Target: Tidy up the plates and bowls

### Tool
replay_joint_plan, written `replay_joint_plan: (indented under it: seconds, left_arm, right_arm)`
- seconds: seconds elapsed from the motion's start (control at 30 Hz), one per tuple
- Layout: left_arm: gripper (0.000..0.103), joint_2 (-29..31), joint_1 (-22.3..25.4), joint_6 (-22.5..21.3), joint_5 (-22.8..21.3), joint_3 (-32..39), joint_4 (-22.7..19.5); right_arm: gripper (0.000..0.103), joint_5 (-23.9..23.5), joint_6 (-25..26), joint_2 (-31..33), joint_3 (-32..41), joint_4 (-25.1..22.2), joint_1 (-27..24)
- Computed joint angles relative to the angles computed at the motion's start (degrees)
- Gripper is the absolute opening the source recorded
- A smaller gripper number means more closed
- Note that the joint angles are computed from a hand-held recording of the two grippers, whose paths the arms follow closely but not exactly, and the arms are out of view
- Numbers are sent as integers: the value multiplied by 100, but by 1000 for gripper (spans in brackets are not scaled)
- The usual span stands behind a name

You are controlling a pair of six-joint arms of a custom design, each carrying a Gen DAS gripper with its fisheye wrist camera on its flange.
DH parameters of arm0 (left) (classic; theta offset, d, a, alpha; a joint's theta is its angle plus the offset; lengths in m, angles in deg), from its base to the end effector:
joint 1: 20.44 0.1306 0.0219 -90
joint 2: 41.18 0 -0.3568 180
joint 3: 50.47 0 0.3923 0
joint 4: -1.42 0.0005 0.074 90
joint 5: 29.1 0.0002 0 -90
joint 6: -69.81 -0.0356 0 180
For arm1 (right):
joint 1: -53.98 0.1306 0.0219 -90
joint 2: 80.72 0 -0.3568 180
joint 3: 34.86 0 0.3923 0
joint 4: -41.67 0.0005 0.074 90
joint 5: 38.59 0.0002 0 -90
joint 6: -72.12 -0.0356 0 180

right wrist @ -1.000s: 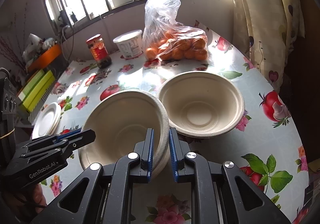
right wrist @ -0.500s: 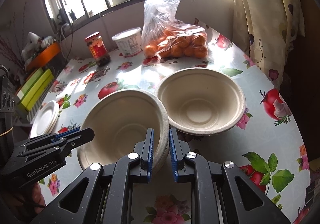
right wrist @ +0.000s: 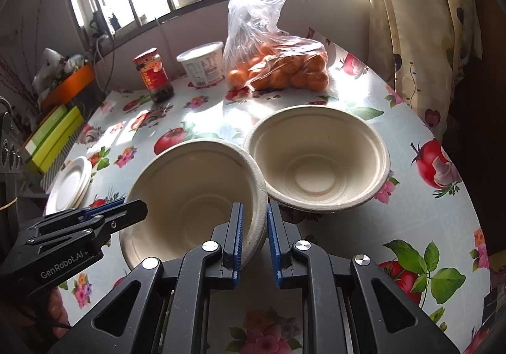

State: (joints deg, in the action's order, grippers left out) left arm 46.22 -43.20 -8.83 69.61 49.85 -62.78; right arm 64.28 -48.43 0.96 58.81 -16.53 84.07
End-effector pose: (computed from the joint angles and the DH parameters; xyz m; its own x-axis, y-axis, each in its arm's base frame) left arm 0.4184 -0.1819 0.4894 -0.7979 0.1236 -0.5900 0.3188 0.9172 -0.2390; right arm 0.3755 0.2078 0.4865 -0.7185 0.1563 -0.6777 0.0114 0.9769 0.2133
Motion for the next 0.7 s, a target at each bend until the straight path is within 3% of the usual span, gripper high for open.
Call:
replay_joint_plan:
  seconds: [0.7]
  left_arm:
    - [25,45,-24,3,-57,-1,2]
  right_arm:
    - [19,16,-14,-8,-21,10,9]
